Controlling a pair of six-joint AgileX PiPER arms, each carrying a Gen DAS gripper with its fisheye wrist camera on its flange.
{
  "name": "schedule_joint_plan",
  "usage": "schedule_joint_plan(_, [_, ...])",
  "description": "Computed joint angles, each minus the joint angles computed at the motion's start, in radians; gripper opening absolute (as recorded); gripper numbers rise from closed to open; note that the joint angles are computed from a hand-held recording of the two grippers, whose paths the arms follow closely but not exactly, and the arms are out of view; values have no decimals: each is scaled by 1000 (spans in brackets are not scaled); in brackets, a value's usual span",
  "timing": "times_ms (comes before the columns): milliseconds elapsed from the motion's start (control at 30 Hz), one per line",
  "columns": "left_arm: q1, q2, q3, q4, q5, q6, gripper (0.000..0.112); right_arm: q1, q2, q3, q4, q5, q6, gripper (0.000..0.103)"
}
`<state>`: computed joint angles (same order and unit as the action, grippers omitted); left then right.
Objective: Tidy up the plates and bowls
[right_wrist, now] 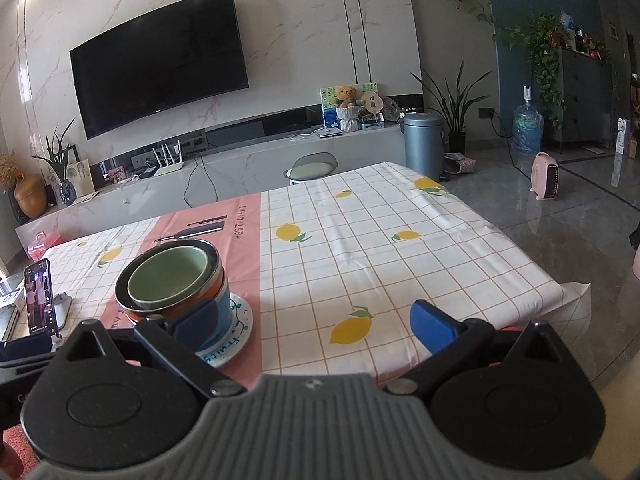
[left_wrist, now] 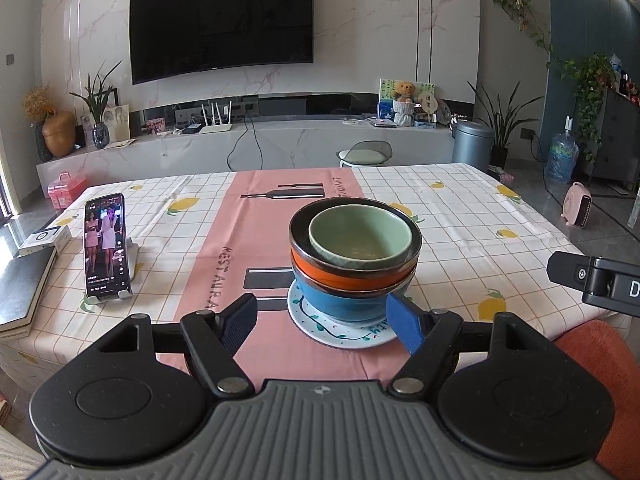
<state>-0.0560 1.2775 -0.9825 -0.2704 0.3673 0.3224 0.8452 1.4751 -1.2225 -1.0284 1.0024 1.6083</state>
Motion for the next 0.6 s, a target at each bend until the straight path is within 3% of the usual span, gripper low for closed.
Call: schedule_joint_plan(600, [2, -9, 10, 2, -7, 9, 86, 13, 3, -2, -7, 11, -1, 100])
